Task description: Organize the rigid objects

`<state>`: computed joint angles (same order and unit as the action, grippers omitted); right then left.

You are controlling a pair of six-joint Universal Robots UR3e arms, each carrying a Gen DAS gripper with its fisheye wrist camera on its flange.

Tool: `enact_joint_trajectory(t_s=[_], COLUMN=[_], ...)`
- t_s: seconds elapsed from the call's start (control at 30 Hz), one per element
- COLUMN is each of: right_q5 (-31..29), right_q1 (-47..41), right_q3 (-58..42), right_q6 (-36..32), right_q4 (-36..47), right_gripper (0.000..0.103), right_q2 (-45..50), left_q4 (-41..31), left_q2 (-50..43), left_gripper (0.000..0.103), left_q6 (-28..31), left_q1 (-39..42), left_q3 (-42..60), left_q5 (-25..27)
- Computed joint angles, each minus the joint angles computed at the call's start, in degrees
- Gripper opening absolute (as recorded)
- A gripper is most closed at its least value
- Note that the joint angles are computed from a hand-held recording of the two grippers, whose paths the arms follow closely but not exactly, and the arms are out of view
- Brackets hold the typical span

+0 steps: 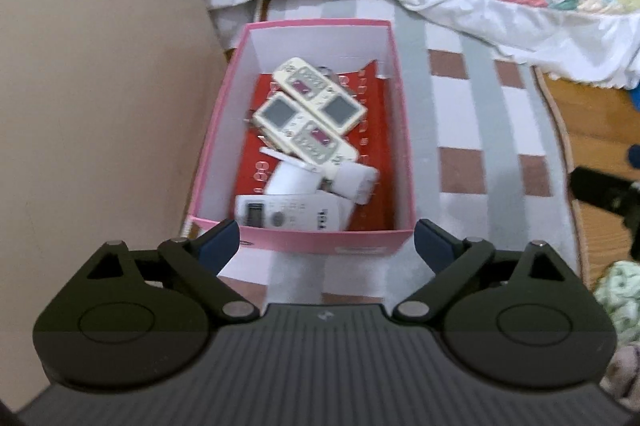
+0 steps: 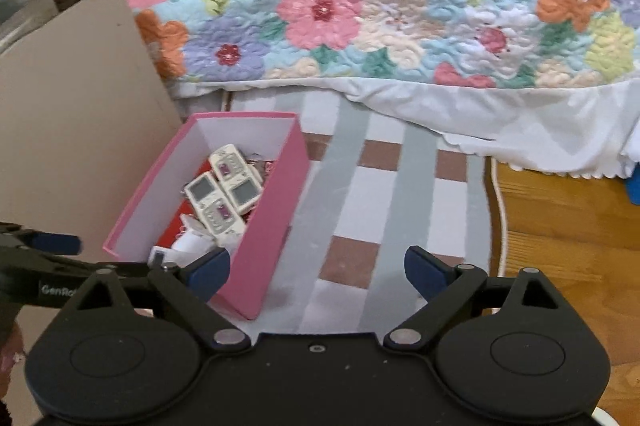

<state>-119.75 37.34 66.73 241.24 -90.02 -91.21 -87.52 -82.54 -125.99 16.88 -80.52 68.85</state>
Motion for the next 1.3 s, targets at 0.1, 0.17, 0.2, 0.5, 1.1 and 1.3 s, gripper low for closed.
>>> enact_joint_trajectory(t_s=[0.1,0.17,0.2,0.5,1.1,1.3], right_q5=[2.38,3.96,4.09,4.21,4.82,4.25], right_q1=[-1.29,-2.30,-2.37,-3.40,-2.25,-1.29], right_q3=[1.87,3.81,4.11,1.77,-13.90,-16.32], right_q6=[-0.65,-0.86,-0.53,2.31,6.03,7.14], right_q4=[-1.17,-2.38,-2.32,2.86,16.03,17.92], right_gripper=[0.096,0.096,0.096,0.096,0.096,0.096], right_q2=[-1.35,-2.57,-2.62,0.05,8.93,10.07], left_q4=[1.02,-0.49,-1.35,2.57,2.51,3.62], left_q2=[-1.09,-2.94,-3.73,-5.70,-4.08,-3.87], left_gripper=[0.098,0.098,0.098,0.098,0.098,0.098], left_q6=[-1.03,-1.96,-2.24,-2.18,0.80,-0.12], left_q1=[-1.42,-2.02,-1.95,-1.42,0.84,-0.04], left_q3=[0.38,2.37,3.09,0.22,-0.55,-1.04], left_q5=[2.96,4.48,4.76,6.06,3.82,5.23])
